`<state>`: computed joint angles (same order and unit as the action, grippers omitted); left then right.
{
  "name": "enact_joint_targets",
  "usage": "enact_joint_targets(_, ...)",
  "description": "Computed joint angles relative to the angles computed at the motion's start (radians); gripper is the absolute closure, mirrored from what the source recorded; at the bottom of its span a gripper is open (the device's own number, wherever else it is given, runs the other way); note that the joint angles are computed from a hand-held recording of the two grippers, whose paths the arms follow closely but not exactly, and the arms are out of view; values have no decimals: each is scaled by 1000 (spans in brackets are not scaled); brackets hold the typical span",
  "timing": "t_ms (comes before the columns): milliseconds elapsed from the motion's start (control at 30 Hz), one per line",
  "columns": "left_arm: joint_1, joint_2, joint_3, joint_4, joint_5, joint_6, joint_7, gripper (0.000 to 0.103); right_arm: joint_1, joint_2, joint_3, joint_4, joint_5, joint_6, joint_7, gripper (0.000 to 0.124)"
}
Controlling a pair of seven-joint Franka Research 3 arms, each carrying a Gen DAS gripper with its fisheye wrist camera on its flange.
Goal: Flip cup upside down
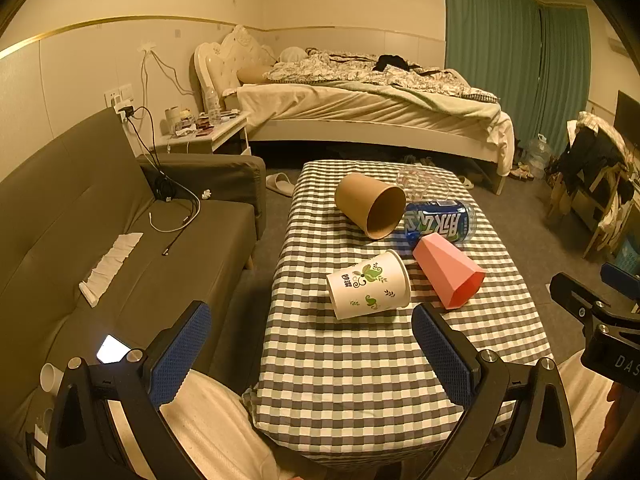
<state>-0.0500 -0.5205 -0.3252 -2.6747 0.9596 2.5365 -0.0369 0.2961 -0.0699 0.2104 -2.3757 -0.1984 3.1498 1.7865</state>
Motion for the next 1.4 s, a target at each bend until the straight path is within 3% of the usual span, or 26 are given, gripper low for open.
enact_joint_targets(1400, -6, 1, 1, 0, -13, -7, 10, 0, 15, 9, -12, 12, -1, -9, 0, 21)
